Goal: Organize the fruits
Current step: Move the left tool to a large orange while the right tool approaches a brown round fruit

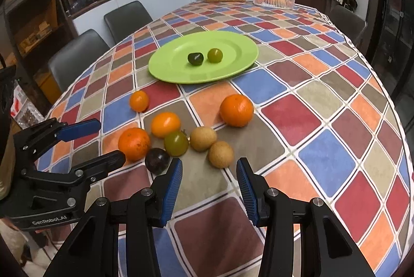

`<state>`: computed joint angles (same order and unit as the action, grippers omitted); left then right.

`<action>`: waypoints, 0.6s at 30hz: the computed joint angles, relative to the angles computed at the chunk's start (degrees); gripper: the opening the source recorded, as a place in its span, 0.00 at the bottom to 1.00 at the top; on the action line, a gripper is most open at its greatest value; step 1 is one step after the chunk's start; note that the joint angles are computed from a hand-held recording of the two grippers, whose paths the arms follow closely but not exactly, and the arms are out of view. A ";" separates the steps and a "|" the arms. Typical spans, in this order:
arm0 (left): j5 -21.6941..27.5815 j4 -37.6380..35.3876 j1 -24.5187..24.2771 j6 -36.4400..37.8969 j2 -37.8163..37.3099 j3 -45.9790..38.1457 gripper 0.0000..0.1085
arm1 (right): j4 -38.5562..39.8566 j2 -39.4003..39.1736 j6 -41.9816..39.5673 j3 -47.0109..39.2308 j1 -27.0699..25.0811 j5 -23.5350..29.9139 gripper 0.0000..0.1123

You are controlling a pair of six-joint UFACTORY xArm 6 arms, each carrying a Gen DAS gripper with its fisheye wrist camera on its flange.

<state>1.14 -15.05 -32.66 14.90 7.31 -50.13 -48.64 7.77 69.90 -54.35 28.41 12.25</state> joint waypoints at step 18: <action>2.89 -0.06 0.47 1.78 4.80 -4.30 0.50 | 6.81 3.55 -6.66 -2.07 -0.61 -0.17 0.39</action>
